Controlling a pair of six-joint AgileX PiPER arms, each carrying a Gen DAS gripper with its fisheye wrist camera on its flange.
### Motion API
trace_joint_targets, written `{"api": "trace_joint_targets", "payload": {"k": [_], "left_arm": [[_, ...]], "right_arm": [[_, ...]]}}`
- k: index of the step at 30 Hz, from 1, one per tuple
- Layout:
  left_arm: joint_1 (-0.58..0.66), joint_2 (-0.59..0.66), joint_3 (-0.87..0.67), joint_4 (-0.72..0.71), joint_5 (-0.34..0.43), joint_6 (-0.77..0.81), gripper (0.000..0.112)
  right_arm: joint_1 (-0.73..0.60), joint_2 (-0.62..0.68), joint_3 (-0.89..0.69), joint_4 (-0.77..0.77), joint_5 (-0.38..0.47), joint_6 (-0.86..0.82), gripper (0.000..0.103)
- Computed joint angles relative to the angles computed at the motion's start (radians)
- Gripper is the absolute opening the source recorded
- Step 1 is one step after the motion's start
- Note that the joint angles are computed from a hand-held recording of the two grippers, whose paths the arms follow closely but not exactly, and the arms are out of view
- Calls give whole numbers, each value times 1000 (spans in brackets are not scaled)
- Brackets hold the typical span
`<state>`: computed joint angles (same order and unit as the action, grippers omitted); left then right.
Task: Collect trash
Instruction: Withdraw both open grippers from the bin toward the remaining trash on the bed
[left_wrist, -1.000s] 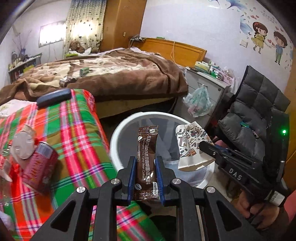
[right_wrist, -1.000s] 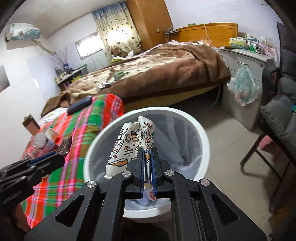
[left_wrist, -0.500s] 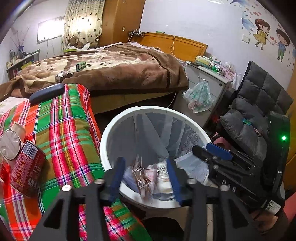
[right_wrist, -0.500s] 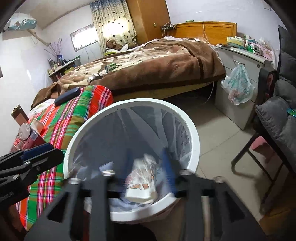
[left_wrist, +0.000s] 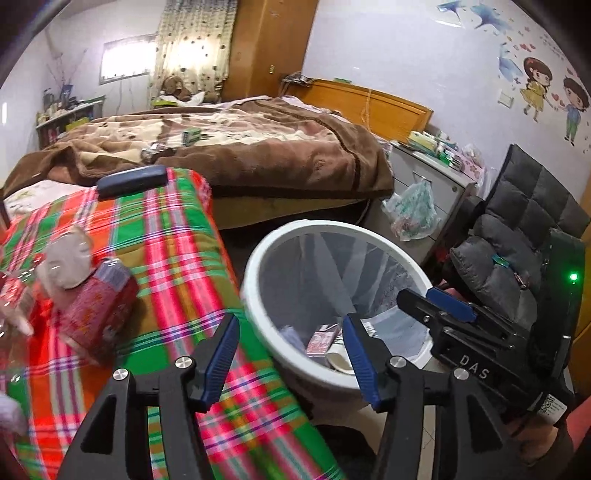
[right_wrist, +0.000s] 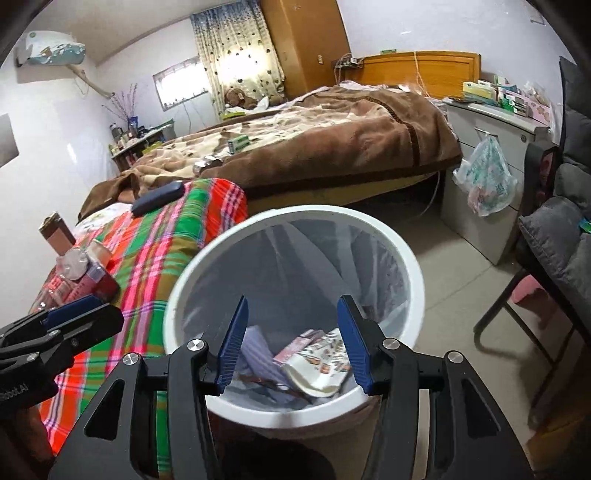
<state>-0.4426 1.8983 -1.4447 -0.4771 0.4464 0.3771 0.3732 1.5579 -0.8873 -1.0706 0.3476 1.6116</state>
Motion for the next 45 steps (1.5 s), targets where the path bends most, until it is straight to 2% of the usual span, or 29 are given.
{"api": "trace_joint_targets", "payload": {"k": [4, 18, 24, 29, 31, 35, 39, 45], "left_arm": [[44, -65, 82, -21, -33, 13, 64], [241, -224, 308, -136, -101, 121, 65], [347, -263, 371, -143, -119, 125, 65], [434, -277, 416, -142, -134, 113, 65], [477, -271, 420, -196, -120, 171, 65], [538, -271, 433, -209, -119, 189, 65], [599, -252, 425, -277, -97, 246, 65], [649, -207, 388, -306, -80, 261, 65]], "right_arm": [[45, 5, -13, -42, 9, 40, 52], [155, 64, -92, -39, 21, 34, 52], [202, 106, -142, -13, 20, -1, 52], [217, 151, -202, 83, 3, -101, 52], [234, 182, -245, 119, 12, -138, 53], [250, 229, -312, 217, 9, -242, 53], [253, 267, -367, 317, 9, -337, 53], [243, 329, -466, 504, 35, -522, 53]]}}
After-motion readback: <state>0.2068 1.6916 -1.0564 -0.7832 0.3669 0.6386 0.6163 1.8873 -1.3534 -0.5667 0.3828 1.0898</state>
